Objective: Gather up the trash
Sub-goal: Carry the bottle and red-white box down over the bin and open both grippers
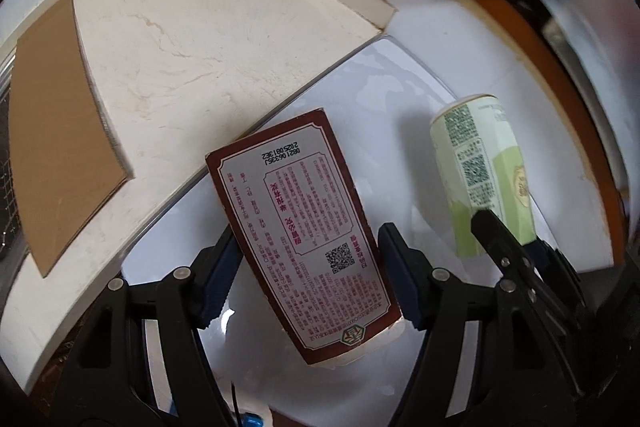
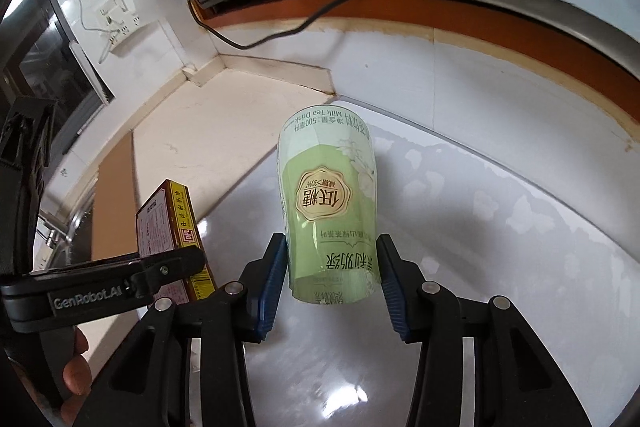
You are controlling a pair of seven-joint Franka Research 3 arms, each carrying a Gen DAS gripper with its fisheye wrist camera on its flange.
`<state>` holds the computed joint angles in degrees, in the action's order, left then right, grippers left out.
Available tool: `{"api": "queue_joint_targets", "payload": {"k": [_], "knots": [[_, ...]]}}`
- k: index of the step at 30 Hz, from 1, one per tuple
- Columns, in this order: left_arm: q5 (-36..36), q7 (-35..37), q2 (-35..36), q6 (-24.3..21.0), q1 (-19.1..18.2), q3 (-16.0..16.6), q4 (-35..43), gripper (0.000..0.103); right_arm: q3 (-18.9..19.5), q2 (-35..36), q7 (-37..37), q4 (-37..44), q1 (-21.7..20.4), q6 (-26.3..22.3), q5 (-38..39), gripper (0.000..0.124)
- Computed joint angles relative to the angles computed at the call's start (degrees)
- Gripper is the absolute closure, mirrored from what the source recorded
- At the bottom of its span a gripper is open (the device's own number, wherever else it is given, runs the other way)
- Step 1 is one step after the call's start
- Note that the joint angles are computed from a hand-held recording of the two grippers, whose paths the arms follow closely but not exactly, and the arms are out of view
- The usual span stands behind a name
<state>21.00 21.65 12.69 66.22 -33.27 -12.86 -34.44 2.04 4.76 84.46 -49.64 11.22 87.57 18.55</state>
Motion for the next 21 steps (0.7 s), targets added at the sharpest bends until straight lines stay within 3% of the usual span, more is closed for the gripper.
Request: {"api": "queue_joint_targets", "payload": {"k": [8, 12, 16, 21], "knots": [[-0.6, 0.6, -9.9, 3.6, 1.6, -4.2, -10.4, 0.038, -0.7, -11.0, 2.5, -10.6, -0.3, 0.8, 3.6, 0.080], [-0.2, 1.5, -13.6, 3.1, 2.2, -6.7, -12.3, 0.038, -0.9, -16.9, 3.6, -15.0, 0.1, 0.6, 4.3, 0.080], [2.7, 1.9, -16.0, -0.4, 1.7, -10.5, -11.4, 0.038, -0.9, -22.5, 4.8, -19.1, 0.7, 0.2, 5.0, 0.080], [0.8, 3.2, -23.1, -0.4, 3.8, -12.6, -18.6, 0.038, -0.8, -31.2, 7.4, -25.5, 1.5, -1.6, 6.0, 0.080]]}}
